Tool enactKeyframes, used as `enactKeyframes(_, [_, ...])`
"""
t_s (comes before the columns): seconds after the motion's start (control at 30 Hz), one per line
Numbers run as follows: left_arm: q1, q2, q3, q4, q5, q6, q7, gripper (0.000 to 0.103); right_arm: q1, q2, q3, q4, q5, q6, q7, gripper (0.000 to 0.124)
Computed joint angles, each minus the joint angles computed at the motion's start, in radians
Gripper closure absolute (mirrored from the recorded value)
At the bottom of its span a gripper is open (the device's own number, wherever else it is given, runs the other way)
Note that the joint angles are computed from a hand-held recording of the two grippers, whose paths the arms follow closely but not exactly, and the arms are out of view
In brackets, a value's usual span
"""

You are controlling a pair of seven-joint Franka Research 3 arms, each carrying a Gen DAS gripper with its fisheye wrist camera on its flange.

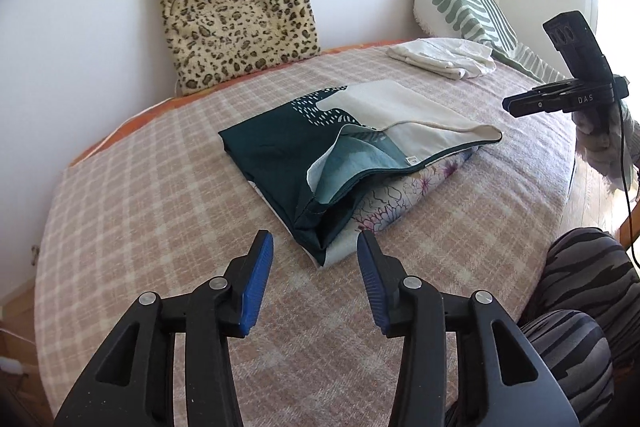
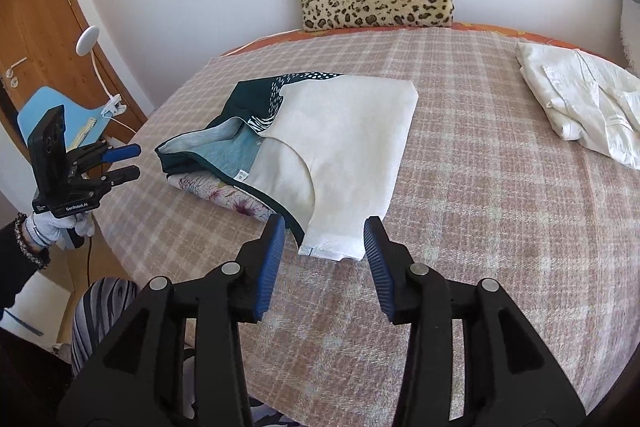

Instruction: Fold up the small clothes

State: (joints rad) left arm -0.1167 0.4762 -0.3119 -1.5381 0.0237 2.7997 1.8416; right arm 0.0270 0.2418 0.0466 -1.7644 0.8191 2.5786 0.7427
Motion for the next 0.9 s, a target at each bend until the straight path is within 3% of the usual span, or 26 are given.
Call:
enactKeyframes(0.1, [-0.067, 0.047, 0.071, 0.06, 0.084, -0.026, -0.08, 0.061, 0.016, 0.001, -0.002, -0.002, -0.028, 0.019, 0.033, 0.08])
enactKeyframes(0.2, [-0.114, 0.079, 0.123, 0.097, 0.171, 0.001, -0.146, 0.061, 0.027, 0.026, -0.014, 0.022, -0.084, 0.016, 0.125, 0.08])
enactKeyframes(0.27, [-0.098, 0.088, 0.099, 0.101, 0.191, 0.031, -0.117, 0.064, 0.017, 0.052, -0.014, 0.05, -0.084, -0.008, 0.18, 0.08])
enactKeyframes(0.33, [-0.083, 0.094, 0.073, 0.11, 0.209, 0.037, -0.063, 0.095, 0.006, 0.083, -0.016, 0.082, -0.088, -0.038, 0.246, 0.08])
enactKeyframes(0.37, [-0.085, 0.096, 0.072, 0.116, 0.218, 0.033, -0.048, 0.098, -0.005, 0.099, -0.013, 0.101, -0.081, -0.061, 0.267, 0.08])
enactKeyframes(0.4, [-0.078, 0.095, 0.063, 0.117, 0.217, 0.032, -0.028, 0.098, -0.012, 0.116, -0.011, 0.12, -0.082, -0.086, 0.289, 0.08])
enactKeyframes(0.47, [-0.026, 0.095, -0.01, 0.119, 0.154, 0.01, 0.052, 0.098, -0.027, 0.145, -0.002, 0.154, -0.074, -0.125, 0.312, 0.08])
enactKeyframes(0.57, [-0.039, 0.076, 0.008, 0.106, 0.158, -0.005, 0.091, 0.099, -0.039, 0.17, 0.01, 0.182, -0.07, -0.154, 0.325, 0.085])
enactKeyframes(0.67, [-0.053, 0.046, 0.028, 0.068, 0.18, -0.002, 0.131, 0.099, -0.028, 0.177, 0.005, 0.196, -0.108, -0.155, 0.346, 0.11])
enactKeyframes(0.8, [-0.104, 0.007, 0.093, -0.007, 0.287, -0.014, 0.158, 0.099, -0.011, 0.166, -0.001, 0.198, -0.171, -0.149, 0.35, 0.111])
enactKeyframes(0.83, [-0.116, 0.003, 0.11, -0.015, 0.306, -0.026, 0.141, 0.095, -0.006, 0.163, -0.004, 0.197, -0.192, -0.148, 0.348, 0.111])
enactKeyframes(0.9, [-0.107, 0.001, 0.104, -0.021, 0.289, -0.047, 0.12, 0.095, 0.005, 0.158, -0.012, 0.196, -0.235, -0.145, 0.355, 0.114])
